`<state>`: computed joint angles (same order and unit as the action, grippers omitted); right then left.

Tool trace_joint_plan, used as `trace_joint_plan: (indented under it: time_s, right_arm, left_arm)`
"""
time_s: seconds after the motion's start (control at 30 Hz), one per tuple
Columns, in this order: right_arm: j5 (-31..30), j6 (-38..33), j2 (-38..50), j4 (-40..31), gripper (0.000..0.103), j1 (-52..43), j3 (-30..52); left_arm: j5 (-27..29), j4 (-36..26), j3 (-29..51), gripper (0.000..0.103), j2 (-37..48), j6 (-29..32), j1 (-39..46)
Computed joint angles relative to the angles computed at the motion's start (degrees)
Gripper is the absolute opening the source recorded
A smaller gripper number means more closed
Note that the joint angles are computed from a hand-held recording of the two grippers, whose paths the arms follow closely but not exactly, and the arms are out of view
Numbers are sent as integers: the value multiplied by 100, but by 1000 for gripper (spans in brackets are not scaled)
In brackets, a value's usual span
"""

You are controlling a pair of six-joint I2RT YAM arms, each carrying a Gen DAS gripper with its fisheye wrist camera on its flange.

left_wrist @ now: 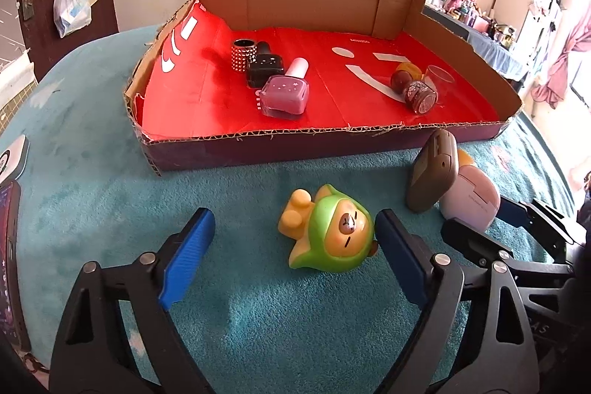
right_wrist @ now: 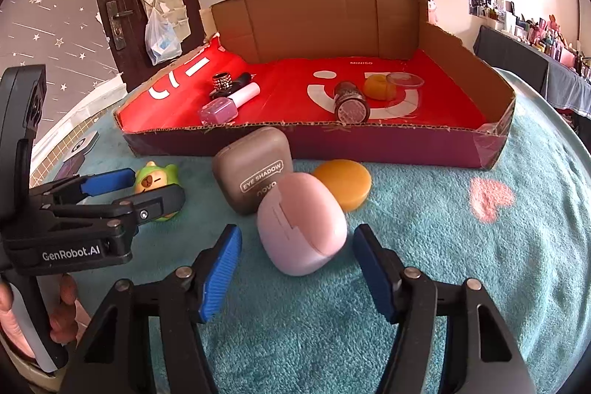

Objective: Organize rigid objects
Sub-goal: 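Grasp the green toy with the left tool while the right tool grasps the pink egg case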

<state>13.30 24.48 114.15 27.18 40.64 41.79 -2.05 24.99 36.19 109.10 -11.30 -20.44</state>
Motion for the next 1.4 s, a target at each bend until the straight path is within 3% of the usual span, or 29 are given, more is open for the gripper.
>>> trace_joint_plan:
  time_s: [0.27, 0.37, 0.53, 0.6, 0.83, 1.17, 1.4]
  right_arm:
    - [-84, -8, 108, 47, 60, 22, 139]
    - [-124, -6, 146, 107, 56, -20, 159]
    - [-255, 86, 152, 249, 48, -133, 94]
    - [-339, 110, 146, 306, 48, -177, 57]
    - [-371, 165, 146, 348, 48, -196, 38]
    - [-501, 292, 35, 536, 44, -222, -171]
    - [-669, 348, -184, 698, 33, -207, -460]
  left_arm:
    - [299, 78, -78, 80, -41, 126, 100]
    - [597, 21, -3, 72, 22, 72, 185]
    - [309, -48, 101, 63, 92, 92, -59]
    - [314, -50, 130, 63, 114, 88, -110]
    - [237, -68, 229, 47, 132, 91, -193]
    - [483, 68, -12, 47, -1, 136, -56]
    - [454, 114, -187, 47, -142, 111, -107]
